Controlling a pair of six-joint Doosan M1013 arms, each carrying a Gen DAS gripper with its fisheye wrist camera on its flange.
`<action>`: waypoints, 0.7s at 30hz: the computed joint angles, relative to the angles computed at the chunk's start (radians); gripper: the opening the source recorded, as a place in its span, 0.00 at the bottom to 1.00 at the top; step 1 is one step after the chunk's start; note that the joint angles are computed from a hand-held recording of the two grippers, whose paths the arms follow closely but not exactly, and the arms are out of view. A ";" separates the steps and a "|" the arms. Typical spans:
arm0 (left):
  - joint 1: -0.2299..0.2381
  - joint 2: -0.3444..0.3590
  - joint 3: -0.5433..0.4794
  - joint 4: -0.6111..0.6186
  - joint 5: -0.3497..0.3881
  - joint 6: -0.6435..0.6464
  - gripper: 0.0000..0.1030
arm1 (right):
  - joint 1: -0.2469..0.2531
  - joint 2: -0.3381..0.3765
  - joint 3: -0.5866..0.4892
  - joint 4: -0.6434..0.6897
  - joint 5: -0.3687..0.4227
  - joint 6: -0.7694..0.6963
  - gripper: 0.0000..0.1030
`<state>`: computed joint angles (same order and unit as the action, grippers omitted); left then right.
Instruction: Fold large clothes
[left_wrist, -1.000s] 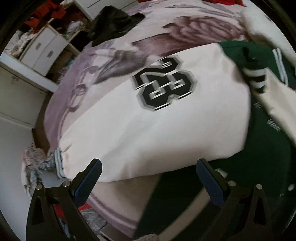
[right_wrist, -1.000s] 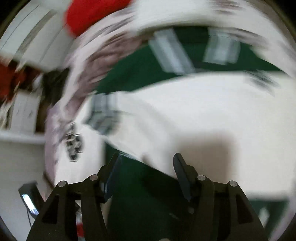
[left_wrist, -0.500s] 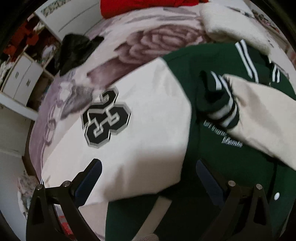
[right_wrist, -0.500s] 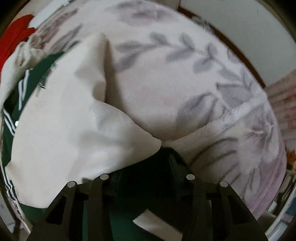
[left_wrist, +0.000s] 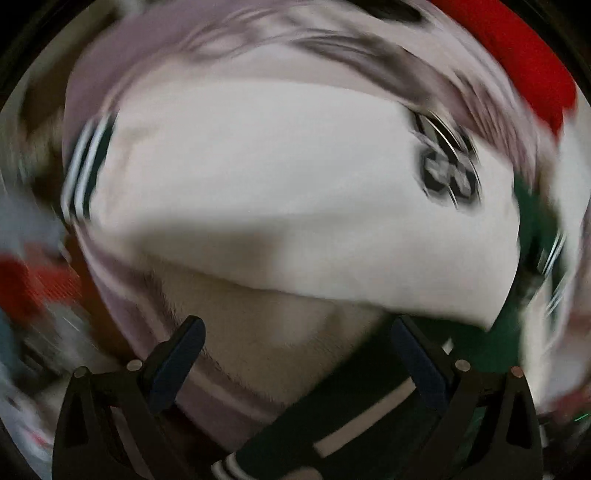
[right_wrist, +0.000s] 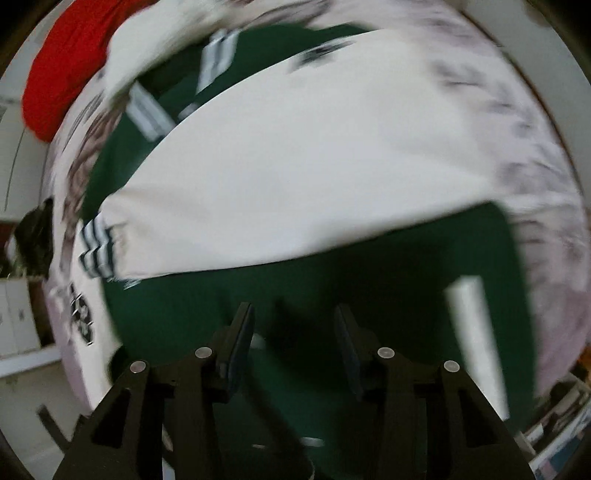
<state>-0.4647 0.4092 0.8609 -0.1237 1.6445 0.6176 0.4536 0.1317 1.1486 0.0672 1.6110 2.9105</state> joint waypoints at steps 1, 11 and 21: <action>0.029 -0.045 0.090 -0.046 -0.113 -0.045 0.99 | -0.001 0.023 -0.020 0.012 -0.018 -0.009 0.46; 0.123 -0.227 0.478 -0.016 -0.728 -0.500 0.87 | -0.002 0.250 -0.301 0.038 0.065 -0.082 0.46; 0.134 -0.137 0.286 0.232 -0.626 -0.317 0.06 | 0.042 0.390 -0.519 -0.064 0.260 -0.190 0.46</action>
<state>-0.3312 0.2724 1.1474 0.1082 1.0188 0.3005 0.4956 0.5215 0.6291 0.0031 1.8714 2.7209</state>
